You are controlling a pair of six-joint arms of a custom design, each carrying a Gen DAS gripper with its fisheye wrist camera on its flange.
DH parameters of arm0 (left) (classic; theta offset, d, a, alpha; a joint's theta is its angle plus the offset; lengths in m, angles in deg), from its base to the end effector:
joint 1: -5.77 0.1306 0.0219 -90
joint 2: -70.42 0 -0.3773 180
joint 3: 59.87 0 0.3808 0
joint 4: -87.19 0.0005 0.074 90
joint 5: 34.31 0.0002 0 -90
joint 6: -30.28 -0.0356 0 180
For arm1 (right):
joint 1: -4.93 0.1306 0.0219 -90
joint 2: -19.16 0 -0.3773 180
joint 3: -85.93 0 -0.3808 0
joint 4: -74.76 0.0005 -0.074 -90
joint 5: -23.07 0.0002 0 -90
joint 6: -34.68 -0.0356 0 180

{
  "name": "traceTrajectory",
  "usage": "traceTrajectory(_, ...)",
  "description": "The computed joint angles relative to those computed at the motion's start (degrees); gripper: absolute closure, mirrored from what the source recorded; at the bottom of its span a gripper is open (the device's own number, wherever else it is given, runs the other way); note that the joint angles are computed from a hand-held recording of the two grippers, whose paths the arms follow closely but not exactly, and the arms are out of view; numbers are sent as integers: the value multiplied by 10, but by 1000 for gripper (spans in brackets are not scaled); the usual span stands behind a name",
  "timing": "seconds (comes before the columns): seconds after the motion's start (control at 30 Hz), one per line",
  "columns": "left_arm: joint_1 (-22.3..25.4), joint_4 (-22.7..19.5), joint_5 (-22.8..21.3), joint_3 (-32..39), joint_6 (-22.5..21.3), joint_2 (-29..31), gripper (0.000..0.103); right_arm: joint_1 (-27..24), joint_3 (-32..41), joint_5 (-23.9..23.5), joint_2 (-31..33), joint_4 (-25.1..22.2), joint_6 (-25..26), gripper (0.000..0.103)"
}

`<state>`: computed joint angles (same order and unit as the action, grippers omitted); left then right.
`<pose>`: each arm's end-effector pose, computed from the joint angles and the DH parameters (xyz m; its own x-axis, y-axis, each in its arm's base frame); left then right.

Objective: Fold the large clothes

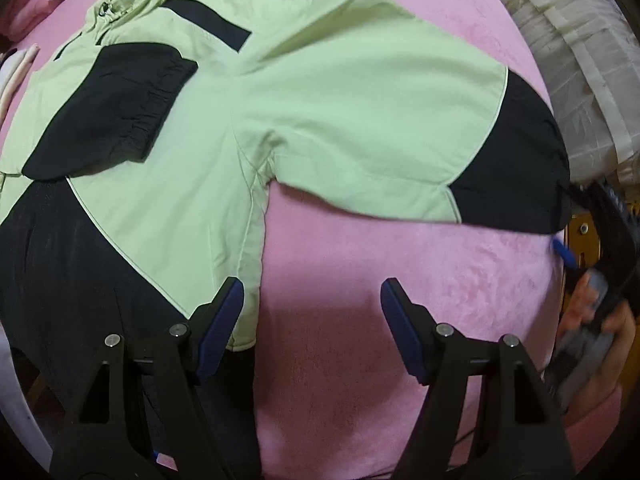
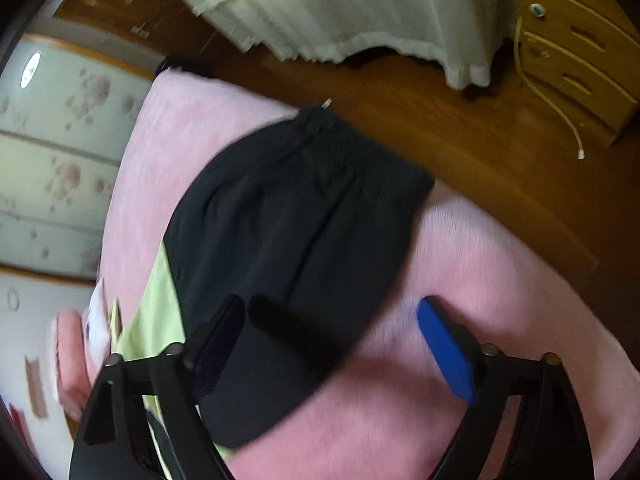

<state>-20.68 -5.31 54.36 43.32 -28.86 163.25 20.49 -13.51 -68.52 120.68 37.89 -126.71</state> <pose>0.3851 -0.1912 0.4673 -0.9883 -0.0811 -0.1292 -0.0751 0.9959 -0.0504 0.4922 0.1376 0.2712 -0.5278 0.8364 -0.1477 0.6827 0.5212 0.5121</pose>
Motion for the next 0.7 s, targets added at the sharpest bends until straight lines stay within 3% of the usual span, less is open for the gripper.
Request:
traceTrajectory(0.07, 0, -13, 0, 1, 2, 3, 35, 0, 2, 24, 1, 2, -22, 54)
traceTrajectory(0.17, 16, -22, 38, 3, 23, 7, 35, -23, -13, 10, -18, 10, -13, 86)
traceTrajectory(0.23, 28, -18, 64, 5, 28, 9, 35, -39, -15, -9, -21, 20, 5, 91)
traceTrajectory(0.43, 46, 3, 46, 12, 23, 10, 35, -58, 16, -1, -34, -16, 71, 97)
traceTrajectory(0.57, 64, 15, 52, 16, 16, 5, 35, -38, 37, 46, -68, -31, 63, 97)
traceTrajectory(0.7, 91, 35, 70, 23, -20, -2, 35, -7, 97, 105, -79, -70, 106, 97)
